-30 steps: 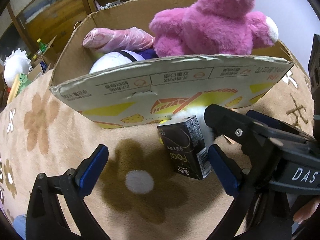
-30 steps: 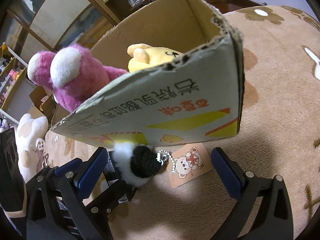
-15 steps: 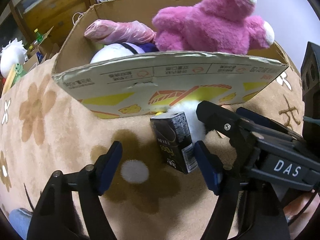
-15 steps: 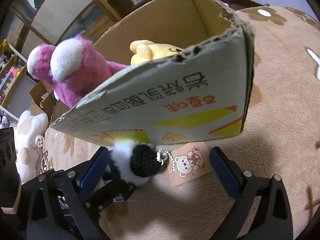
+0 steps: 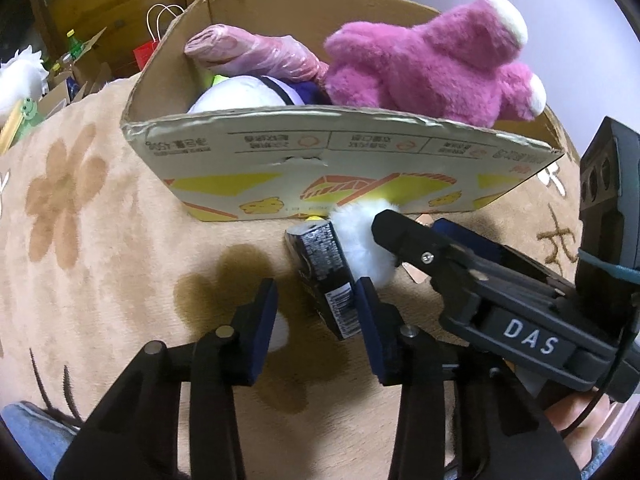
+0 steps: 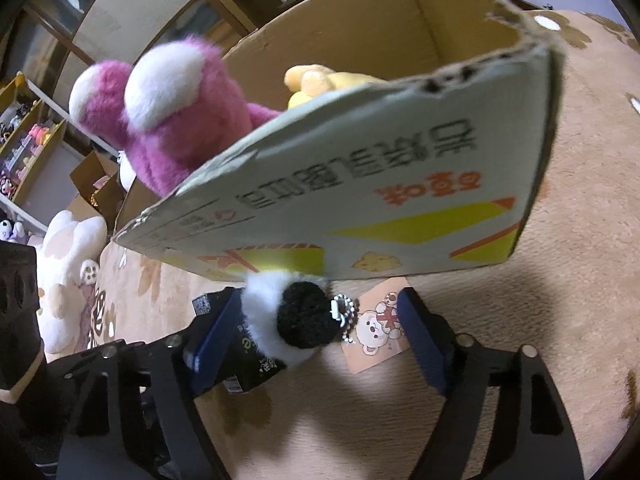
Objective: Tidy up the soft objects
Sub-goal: 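Grasp the black 'Fa' box with left tool while right tool grasps the panda keychain, then lift the black box with left tool while right tool lifts the panda keychain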
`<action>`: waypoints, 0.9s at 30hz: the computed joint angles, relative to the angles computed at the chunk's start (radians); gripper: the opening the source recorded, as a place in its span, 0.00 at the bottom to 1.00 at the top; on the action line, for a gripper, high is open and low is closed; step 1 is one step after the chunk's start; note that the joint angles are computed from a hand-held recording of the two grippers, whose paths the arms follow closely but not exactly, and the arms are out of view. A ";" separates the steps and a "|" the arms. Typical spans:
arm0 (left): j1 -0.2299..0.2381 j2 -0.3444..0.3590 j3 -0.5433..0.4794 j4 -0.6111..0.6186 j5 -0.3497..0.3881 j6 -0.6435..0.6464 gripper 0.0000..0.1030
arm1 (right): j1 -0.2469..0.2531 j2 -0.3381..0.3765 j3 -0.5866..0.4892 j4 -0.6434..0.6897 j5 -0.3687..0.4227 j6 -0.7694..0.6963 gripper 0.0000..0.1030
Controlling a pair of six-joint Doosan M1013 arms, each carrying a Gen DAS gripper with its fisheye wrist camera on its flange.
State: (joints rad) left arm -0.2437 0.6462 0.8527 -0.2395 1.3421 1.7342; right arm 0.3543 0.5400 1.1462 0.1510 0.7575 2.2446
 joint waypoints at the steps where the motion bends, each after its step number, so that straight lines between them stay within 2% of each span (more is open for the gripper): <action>1: 0.003 0.001 -0.001 -0.013 0.004 -0.003 0.36 | 0.000 0.001 -0.001 0.008 -0.002 -0.009 0.72; 3: 0.007 0.003 -0.005 -0.027 0.013 -0.007 0.35 | 0.002 0.008 -0.010 0.035 -0.001 -0.032 0.63; 8: 0.008 0.008 -0.013 -0.016 0.013 0.000 0.35 | 0.000 0.015 -0.011 0.093 -0.015 -0.060 0.52; 10: 0.009 0.014 -0.022 -0.013 0.016 0.005 0.33 | -0.003 0.017 -0.011 0.114 -0.016 -0.074 0.41; 12: 0.009 0.015 -0.023 -0.015 0.017 0.009 0.28 | -0.004 0.022 -0.015 0.134 -0.013 -0.086 0.36; 16: 0.010 0.020 -0.028 -0.022 0.023 0.008 0.27 | -0.006 0.030 -0.021 0.162 -0.006 -0.092 0.36; 23: 0.038 0.033 -0.052 -0.081 0.074 -0.017 0.22 | -0.014 0.018 0.000 0.166 -0.018 -0.091 0.36; 27: 0.047 0.035 -0.062 -0.096 0.085 -0.026 0.21 | -0.009 0.017 -0.006 0.136 -0.007 -0.086 0.30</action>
